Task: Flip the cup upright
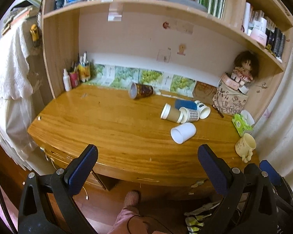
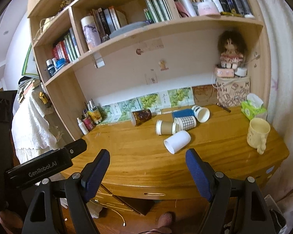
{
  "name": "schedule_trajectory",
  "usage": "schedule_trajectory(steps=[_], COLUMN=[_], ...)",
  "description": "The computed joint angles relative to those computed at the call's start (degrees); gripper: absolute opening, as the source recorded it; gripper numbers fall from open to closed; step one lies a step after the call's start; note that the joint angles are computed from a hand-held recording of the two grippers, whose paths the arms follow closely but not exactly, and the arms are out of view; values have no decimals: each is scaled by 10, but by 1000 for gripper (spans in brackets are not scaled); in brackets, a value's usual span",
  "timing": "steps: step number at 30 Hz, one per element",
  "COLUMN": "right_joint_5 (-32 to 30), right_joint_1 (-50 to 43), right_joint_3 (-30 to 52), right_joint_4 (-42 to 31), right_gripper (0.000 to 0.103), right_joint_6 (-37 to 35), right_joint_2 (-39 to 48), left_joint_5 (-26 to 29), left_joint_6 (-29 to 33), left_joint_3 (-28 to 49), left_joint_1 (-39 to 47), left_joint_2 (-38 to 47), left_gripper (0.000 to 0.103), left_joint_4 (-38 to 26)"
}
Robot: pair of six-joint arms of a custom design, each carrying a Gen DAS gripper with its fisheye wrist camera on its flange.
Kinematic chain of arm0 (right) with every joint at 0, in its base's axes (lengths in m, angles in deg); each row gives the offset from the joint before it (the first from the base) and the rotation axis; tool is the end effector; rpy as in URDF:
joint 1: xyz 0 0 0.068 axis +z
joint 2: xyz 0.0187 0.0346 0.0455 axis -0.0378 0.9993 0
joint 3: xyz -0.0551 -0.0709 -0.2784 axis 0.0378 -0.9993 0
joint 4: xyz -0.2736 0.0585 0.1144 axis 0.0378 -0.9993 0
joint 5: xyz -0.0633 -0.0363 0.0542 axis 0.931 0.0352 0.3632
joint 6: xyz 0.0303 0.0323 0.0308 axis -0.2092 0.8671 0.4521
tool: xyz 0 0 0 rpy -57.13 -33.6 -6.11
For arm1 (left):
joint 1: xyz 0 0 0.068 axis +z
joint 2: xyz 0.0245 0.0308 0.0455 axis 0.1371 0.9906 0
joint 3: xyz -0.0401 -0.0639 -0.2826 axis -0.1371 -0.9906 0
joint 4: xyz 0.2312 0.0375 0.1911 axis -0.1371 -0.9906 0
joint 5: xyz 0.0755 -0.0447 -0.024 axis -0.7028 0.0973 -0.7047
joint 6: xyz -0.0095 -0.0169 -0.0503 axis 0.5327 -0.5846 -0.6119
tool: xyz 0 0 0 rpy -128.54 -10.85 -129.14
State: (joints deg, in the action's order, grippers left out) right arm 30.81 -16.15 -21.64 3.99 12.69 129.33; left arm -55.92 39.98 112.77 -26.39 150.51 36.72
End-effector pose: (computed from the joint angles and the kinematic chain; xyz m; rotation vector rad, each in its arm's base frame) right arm 0.2168 -0.0355 0.3051 -0.0628 2.1261 0.4157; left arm 0.2362 -0.1424 0.3122 -0.2567 2.2684 -0.1119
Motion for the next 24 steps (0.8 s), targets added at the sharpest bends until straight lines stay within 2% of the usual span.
schedule_trajectory(steps=[5, 14, 19, 24], right_joint_5=[20, 67, 94, 149], right_joint_1=[10, 31, 44, 77], right_joint_3=[21, 87, 139, 198], right_joint_4=[8, 29, 40, 34], right_gripper=[81, 81, 81, 81], right_joint_6=[-9, -98, -187, -295], right_joint_2=[51, 170, 251, 326], left_joint_5=[65, 187, 223, 245], left_joint_6=[21, 53, 61, 76], left_joint_3=[27, 124, 198, 269], left_joint_1=[36, 99, 123, 145], left_joint_2=[55, 196, 274, 338], left_gripper=[102, 102, 102, 102], left_joint_4=[10, 5, -9, -23])
